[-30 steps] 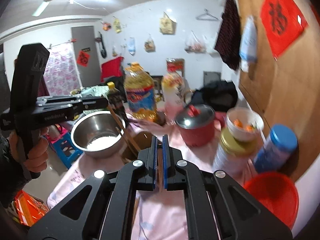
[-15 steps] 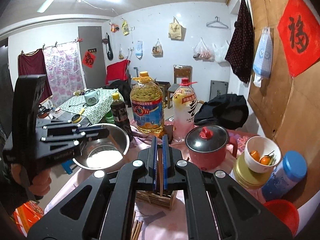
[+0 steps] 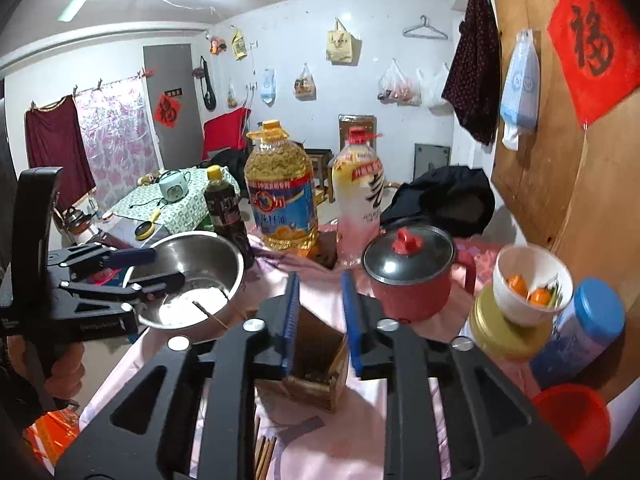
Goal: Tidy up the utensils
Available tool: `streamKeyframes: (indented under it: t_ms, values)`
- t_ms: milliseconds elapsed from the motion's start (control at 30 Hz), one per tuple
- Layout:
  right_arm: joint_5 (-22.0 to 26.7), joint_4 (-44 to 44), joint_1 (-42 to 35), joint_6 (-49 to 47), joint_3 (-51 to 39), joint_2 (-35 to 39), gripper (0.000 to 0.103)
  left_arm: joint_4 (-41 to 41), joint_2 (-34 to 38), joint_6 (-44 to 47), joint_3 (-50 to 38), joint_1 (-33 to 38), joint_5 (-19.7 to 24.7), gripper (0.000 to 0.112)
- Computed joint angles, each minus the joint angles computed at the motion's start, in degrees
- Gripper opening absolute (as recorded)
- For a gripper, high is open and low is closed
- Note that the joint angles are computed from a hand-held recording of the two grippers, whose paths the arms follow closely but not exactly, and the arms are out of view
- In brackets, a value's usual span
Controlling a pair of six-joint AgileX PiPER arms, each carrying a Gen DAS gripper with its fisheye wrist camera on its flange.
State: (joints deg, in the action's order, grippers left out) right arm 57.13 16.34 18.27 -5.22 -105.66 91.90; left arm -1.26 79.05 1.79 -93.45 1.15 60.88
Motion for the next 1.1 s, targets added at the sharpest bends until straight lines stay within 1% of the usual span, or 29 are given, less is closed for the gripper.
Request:
streamKeyframes:
  t_ms: [100, 167, 267, 367, 467, 567, 600, 667, 733, 800, 833, 900, 1033, 1100]
  values:
    - [-2.1, 4.6, -1.7, -3.2, 9.8, -3.9, 0.027, 3.8, -3.7, -5.6, 6.4, -1.2, 0.6, 0.072]
    - [-3.7, 7.6, -2.1, -5.9, 17.2, -6.6, 0.029, 5.2, -6.4, -8.9, 11.8, -1.4, 0.4, 0.075]
    - [-5.1, 8.6, -0.9, -8.9, 25.9, -9.0, 0.029, 7.2, -10.8, -14.5, 21.8, -2.5, 0.9, 0.076]
    - [-4.4, 9.1, 0.6, -10.0, 32.0, -10.4, 0.029, 7.8, -15.2, -18.9, 31.6, -4.0, 1.5, 0.076]
    - [-5.1, 7.4, 3.3, -8.2, 39.5, -14.3, 0.029, 7.0, -19.8, -20.6, 39.5, -6.7, 1.9, 0.076]
    - [-6.9, 3.7, 7.1, -2.9, 47.6, -20.2, 0.029, 7.3, -23.4, -20.1, 45.7, -10.4, 2.3, 0.076]
    - [-7.1, 1.5, 9.4, 0.9, 50.7, -22.5, 0.029, 7.2, -24.4, -19.5, 47.3, -11.4, 2.9, 0.076]
    - [-6.9, 0.5, 11.6, 4.1, 54.3, -24.9, 0.029, 6.2, -26.2, -17.7, 49.4, -11.9, 3.9, 0.076]
    - [-6.8, -2.4, 16.1, 10.2, 57.6, -27.0, 0.029, 4.6, -27.9, -15.0, 51.6, -11.0, 4.3, 0.076]
    - [-6.5, -4.6, 19.1, 15.0, 59.1, -28.5, 0.029, 2.2, -29.1, -12.0, 53.4, -9.4, 4.9, 0.076]
    - [-6.6, -5.0, 20.6, 17.4, 60.3, -29.7, 0.029, 1.5, -29.2, -11.2, 54.5, -9.2, 4.4, 0.076]
    - [-6.5, -6.2, 23.3, 21.5, 61.7, -31.1, 0.029, 1.3, -30.2, -10.2, 56.1, -9.8, 4.6, 0.076]
    - [-6.8, -13.2, 31.8, 34.0, 64.5, -32.3, 0.029, 1.3, -32.4, -9.4, 58.1, -12.1, 5.2, 0.076]
    - [-7.4, -14.3, 33.9, 37.1, 65.4, -32.5, 0.029, 0.6, -32.8, -8.1, 58.6, -11.7, 5.3, 0.076]
